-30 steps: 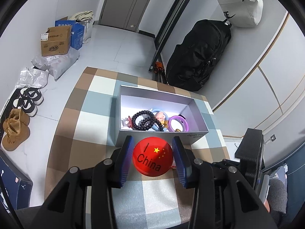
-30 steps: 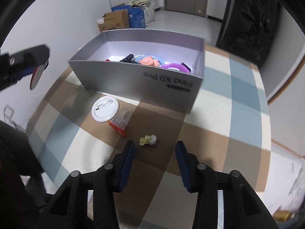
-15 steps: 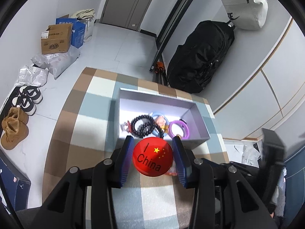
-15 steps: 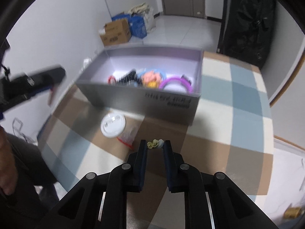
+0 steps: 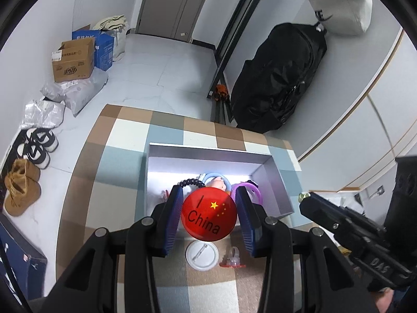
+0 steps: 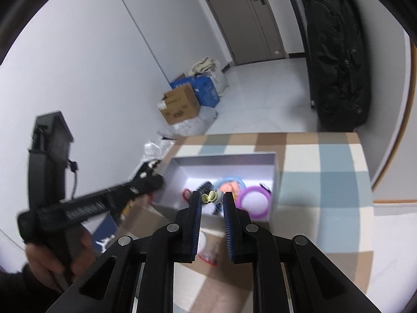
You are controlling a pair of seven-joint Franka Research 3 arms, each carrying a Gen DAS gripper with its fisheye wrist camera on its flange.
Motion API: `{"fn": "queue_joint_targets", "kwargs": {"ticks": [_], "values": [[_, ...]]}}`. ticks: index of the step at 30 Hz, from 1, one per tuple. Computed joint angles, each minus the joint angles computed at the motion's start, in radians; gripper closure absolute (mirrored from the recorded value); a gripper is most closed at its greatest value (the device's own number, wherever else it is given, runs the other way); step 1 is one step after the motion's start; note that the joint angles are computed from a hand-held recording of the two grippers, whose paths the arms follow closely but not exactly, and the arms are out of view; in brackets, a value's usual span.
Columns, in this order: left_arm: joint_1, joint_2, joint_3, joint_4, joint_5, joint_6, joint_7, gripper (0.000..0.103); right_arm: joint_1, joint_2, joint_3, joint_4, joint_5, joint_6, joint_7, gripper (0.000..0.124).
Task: Organize jewelry
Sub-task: 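Release the red badge with the left tool while the right tool drops the charm in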
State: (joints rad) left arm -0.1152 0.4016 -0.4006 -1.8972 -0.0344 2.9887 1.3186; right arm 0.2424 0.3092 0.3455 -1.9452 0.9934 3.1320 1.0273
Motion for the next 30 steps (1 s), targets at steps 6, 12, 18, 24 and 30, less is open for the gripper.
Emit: {"fn": "queue_joint_targets", "kwargs": {"ticks": [6, 12, 18, 24, 30], "values": [[-0.019, 0.049, 0.019, 0.076, 0.007, -0.056, -0.016, 0.067, -0.044, 0.053, 0.041, 0.072, 0.076, -0.005, -0.063, 0.108], [-0.022, 0.099, 0.016, 0.141, -0.008, -0.116, -0.013, 0.067, -0.037, 0.09, 0.02, 0.114, 0.088, -0.031, -0.053, 0.108], [-0.038, 0.124, 0.03, 0.184, -0.01, -0.162, -0.01, 0.067, -0.051, 0.117, 0.016, 0.145, 0.133, -0.078, -0.054, 0.108], [-0.033, 0.136, 0.022, 0.2, -0.031, -0.179, 0.004, 0.067, -0.033, 0.134, -0.024, 0.163, 0.129, -0.125, -0.004, 0.108], [-0.003, 0.15, -0.016, 0.209, -0.078, -0.173, 0.039, 0.067, -0.059, 0.143, -0.004, 0.176, 0.204, -0.139, -0.04, 0.105]]}}
